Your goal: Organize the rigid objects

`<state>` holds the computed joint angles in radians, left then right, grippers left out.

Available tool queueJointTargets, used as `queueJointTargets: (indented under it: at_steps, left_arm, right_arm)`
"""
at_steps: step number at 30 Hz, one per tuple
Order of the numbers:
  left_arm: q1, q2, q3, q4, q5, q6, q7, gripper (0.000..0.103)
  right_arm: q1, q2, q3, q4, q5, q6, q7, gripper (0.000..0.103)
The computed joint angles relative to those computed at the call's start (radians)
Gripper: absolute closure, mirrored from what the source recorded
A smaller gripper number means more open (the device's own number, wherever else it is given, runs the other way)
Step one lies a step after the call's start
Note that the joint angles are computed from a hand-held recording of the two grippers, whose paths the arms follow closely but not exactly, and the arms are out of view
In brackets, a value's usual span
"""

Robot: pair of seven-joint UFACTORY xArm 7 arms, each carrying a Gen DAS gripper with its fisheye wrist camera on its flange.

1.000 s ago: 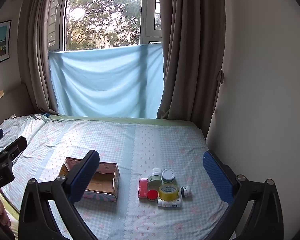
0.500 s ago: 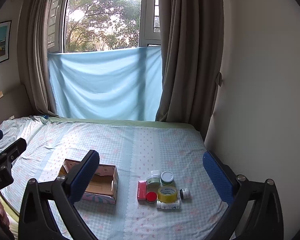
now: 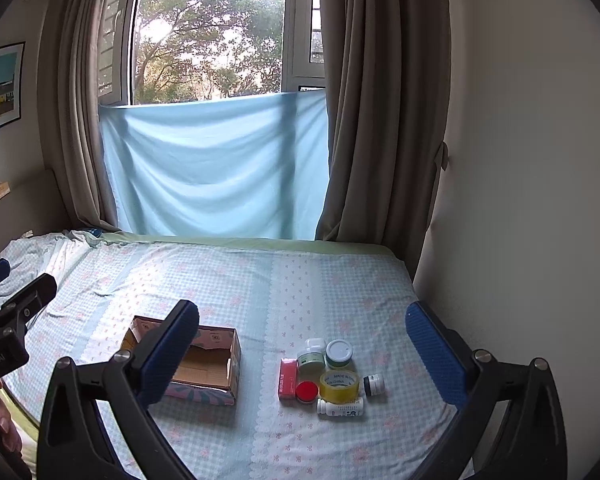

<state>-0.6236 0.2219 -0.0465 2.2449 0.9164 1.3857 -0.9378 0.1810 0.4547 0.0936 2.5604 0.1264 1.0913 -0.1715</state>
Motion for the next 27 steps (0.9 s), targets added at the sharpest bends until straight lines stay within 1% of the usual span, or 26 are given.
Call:
queueJointTargets:
  at_steps: [13, 17, 19, 22, 24, 25, 26, 27]
  left_arm:
    - [0.001, 0.004, 0.001, -0.001, -0.004, -0.003, 0.006, 0.0]
    - [0.011, 0.008, 0.003, 0.003, -0.022, -0.011, 0.014, 0.0]
    - [0.018, 0.012, 0.005, 0.008, -0.037, -0.015, 0.025, 0.0]
    - [0.038, 0.03, 0.011, 0.034, -0.079, -0.027, 0.058, 0.0]
    - [0.056, 0.047, 0.016, 0.056, -0.123, -0.043, 0.093, 0.0]
    - [0.064, 0.064, 0.019, 0.077, -0.145, -0.046, 0.116, 0.0]
    - [0.073, 0.081, 0.023, 0.097, -0.171, -0.053, 0.142, 0.0]
    - [0.083, 0.102, 0.028, 0.122, -0.202, -0.061, 0.171, 0.0]
  right_arm:
    - [-0.001, -0.015, 0.0, -0.029, 0.002, -0.014, 0.0, 0.0]
    - [-0.001, -0.014, 0.001, -0.026, 0.002, -0.011, 0.002, 0.0]
    - [-0.006, -0.008, 0.003, -0.018, 0.012, -0.001, 0.008, 0.0]
    - [-0.012, -0.033, 0.0, -0.072, 0.015, -0.032, 0.012, 0.0]
    - [-0.016, -0.047, -0.003, -0.106, 0.012, -0.045, 0.017, 0.0]
    - [-0.015, -0.026, -0.005, -0.076, 0.009, -0.032, 0.024, 0.0]
    - [-0.017, -0.022, -0.005, -0.076, 0.01, -0.029, 0.028, 0.0]
    - [-0.021, -0.037, -0.007, -0.112, 0.009, -0.04, 0.03, 0.0]
